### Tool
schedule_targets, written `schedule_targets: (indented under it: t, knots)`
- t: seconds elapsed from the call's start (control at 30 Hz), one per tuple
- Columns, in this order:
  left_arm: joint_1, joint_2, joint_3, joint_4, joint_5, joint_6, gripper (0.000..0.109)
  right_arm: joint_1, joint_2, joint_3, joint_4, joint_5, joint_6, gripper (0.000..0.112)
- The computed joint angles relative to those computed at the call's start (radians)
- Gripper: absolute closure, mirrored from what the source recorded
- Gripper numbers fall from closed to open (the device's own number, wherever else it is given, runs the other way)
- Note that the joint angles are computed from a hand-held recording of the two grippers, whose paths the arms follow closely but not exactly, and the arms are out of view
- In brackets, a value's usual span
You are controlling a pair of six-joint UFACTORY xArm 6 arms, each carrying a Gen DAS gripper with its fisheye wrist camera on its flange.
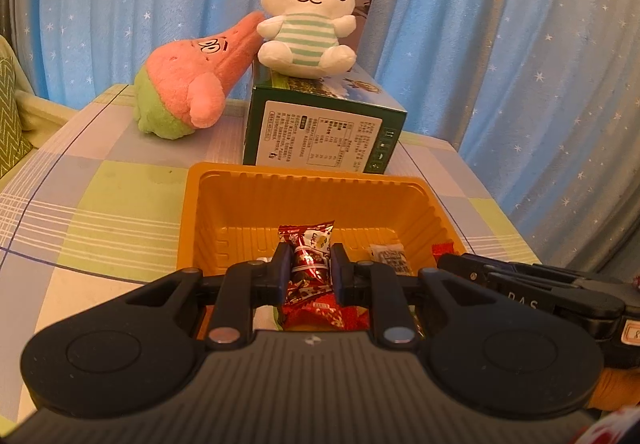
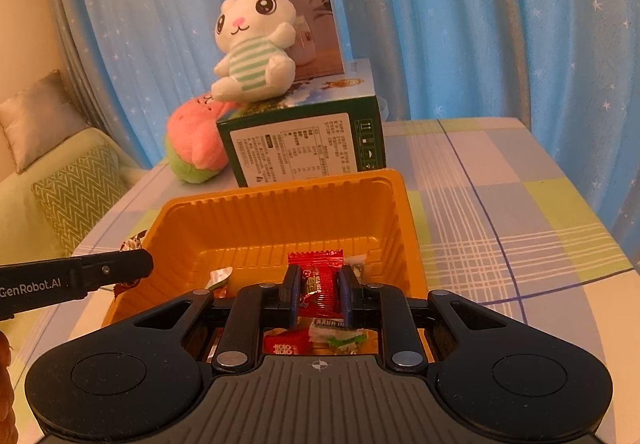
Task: Organize snacks
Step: 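Carry both red candies with both tools over the orange tray, then open both tools to drop the red candies into the tray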
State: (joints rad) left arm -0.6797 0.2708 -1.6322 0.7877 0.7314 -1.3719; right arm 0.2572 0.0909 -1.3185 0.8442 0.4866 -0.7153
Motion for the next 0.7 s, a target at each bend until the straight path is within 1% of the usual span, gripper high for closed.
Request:
schedule_targets:
  t: [0.17, 0.43, 0.7]
  knots:
    - [0.022, 0.028, -0.024, -0.026, -0.022, 0.032, 0.09, 0.002, 0.035, -0.035, -0.003, 0.001, 0.02, 0.092]
    - [0.047, 0.063, -0.052, -0.049, -0.044, 0.047, 0.09, 0.008, 0.078, -0.079, 0.018, 0.002, 0.025, 0.092]
    - [0.059, 0.088, -0.075, -0.057, -0.051, 0.058, 0.09, 0.014, 0.109, -0.116, 0.037, -0.002, 0.037, 0.092]
